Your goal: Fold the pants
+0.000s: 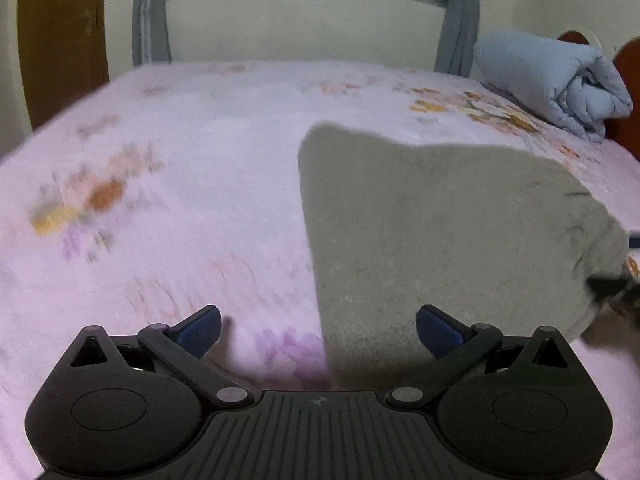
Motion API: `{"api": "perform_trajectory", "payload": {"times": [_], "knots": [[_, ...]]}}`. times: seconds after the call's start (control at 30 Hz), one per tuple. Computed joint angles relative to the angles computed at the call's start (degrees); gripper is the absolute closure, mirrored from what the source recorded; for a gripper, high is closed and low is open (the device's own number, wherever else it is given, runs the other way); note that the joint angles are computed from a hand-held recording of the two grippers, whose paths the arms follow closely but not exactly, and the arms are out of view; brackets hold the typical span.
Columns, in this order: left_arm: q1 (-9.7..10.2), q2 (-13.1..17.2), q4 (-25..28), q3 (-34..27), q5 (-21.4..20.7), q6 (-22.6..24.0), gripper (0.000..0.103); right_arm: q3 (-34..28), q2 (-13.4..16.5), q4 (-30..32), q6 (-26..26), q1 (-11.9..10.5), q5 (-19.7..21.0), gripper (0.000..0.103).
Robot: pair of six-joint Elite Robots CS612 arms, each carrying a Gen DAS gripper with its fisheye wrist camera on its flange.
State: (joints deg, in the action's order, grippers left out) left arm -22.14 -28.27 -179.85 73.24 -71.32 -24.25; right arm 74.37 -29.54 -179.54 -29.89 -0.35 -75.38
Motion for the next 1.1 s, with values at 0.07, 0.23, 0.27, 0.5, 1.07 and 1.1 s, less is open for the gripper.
{"api": "perform_trajectory", "payload": {"times": [0.07, 0.23, 0.27, 0.5, 1.07, 1.1], "knots": [[0.75, -1.1, 0.4, 1.4, -3.0, -3.6, 0.000, -0.9, 0.0, 4.0, 5.0, -0.6, 1.6, 0.008], [-0.01, -5.0, -7.5, 9.3, 2.8, -1.6, 0.000, 5.3, -3.7, -5.9, 10.9, -2.0, 0.7, 0.008], [-0.09, -5.6, -9.1, 10.7, 3.4, -1.7, 0.000, 7.3, -4.5, -9.2, 12.2, -3.1, 3.6, 0.007], [-2.92, -10.4, -19.5, 22.4, 6.7, -1.3, 0.000, 19.7, -8.4, -29.4, 16.7, -7.0, 10.6, 0.006], [-10.73, -13.6, -35.0, 34.5, 14.8, 4.1, 0.000, 33.2, -11.3, -46.1, 15.3, -7.9, 9.4, 0.006], [-10.93, -13.5, -36.2, 34.7, 15.4, 4.3, 0.000, 33.4, -11.1, -47.2, 15.8, -8.1, 9.6, 0.006]]}}
